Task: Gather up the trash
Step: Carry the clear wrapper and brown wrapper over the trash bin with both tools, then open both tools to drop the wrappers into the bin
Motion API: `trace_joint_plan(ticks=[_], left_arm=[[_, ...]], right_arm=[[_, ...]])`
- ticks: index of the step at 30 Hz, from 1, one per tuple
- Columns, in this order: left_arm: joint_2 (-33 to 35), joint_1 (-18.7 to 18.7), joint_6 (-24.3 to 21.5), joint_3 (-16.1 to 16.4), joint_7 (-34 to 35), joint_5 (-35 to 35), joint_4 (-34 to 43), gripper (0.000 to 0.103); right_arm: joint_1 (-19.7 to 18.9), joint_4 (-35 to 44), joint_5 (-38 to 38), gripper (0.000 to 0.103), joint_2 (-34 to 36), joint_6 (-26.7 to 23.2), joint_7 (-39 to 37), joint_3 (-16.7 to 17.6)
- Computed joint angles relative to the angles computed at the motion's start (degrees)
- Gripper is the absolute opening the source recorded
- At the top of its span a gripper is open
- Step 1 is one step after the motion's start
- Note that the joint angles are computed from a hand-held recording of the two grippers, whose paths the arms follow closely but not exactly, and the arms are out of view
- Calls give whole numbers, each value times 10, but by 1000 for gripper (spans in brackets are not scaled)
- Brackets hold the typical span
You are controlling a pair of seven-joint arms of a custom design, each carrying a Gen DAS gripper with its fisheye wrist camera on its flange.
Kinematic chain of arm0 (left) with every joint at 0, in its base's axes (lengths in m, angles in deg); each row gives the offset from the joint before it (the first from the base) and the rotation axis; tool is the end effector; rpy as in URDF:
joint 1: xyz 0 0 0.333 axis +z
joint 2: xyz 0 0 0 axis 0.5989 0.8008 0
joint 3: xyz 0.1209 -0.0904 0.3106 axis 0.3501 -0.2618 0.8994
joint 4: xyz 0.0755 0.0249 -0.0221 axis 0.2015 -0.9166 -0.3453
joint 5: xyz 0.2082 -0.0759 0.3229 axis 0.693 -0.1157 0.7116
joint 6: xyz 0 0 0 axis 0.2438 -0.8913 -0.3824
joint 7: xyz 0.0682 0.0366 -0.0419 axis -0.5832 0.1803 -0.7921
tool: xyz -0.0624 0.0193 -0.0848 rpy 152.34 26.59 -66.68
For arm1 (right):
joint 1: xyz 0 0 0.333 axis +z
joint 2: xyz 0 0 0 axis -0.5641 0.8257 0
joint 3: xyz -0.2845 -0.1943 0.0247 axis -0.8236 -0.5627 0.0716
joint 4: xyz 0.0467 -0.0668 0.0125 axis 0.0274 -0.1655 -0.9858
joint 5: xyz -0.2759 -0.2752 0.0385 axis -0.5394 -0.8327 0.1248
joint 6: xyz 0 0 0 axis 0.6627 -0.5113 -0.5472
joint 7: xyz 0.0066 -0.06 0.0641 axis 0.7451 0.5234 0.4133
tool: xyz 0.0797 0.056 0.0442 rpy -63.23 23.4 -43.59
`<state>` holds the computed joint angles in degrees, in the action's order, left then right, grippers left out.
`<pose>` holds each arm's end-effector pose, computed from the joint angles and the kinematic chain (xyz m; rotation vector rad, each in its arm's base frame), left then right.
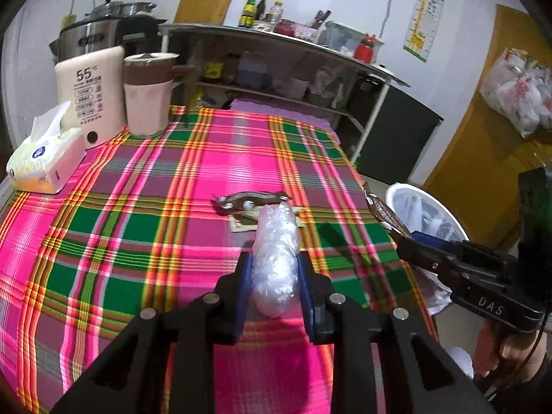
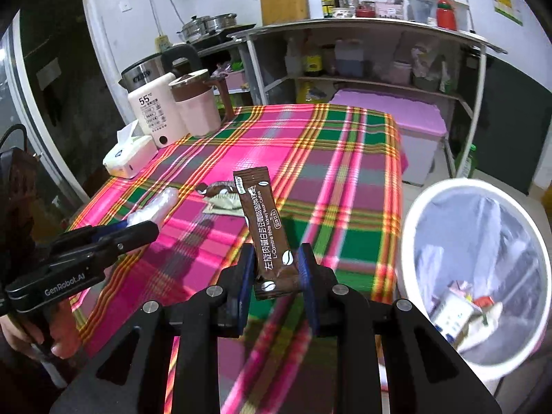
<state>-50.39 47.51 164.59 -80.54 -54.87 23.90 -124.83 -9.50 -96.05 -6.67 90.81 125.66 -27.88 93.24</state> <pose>0.4028 -0.1810 0.4917 -2.0022 1.4839 -0.9206 0.5074 0.3290 0.4885 -2.1086 1.0370 -0.1810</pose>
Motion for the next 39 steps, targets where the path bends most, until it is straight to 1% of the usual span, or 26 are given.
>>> trace_joint_plan(ticks=[3, 8, 13, 19, 25, 33, 39], left_arm=[[-2, -9, -5, -6, 2, 3, 5, 27], [1, -18, -10, -16, 0, 11, 17, 27], [15, -24, -14, -24, -3, 26, 37, 27], [46, -37, -23, -25, -12, 55, 68, 27], [93, -62, -31, -10, -26, 100, 110, 27], [167, -114, -35, 28, -38, 160, 175, 27], [217, -161, -39, 62, -26, 174, 222, 27]], right_arm=[[-2, -27, 30, 27, -25, 4, -17, -2], [7, -62, 64, 27, -59, 12, -36, -20], [16, -86, 84, 27, -85, 19, -49, -40], [19, -100, 93, 27, -99, 27, -52, -59], [14, -109, 95, 27, -106, 31, -49, -73], [-5, -115, 83, 27, -105, 39, -28, -87], [-25, -117, 63, 27, -96, 46, 2, -94]])
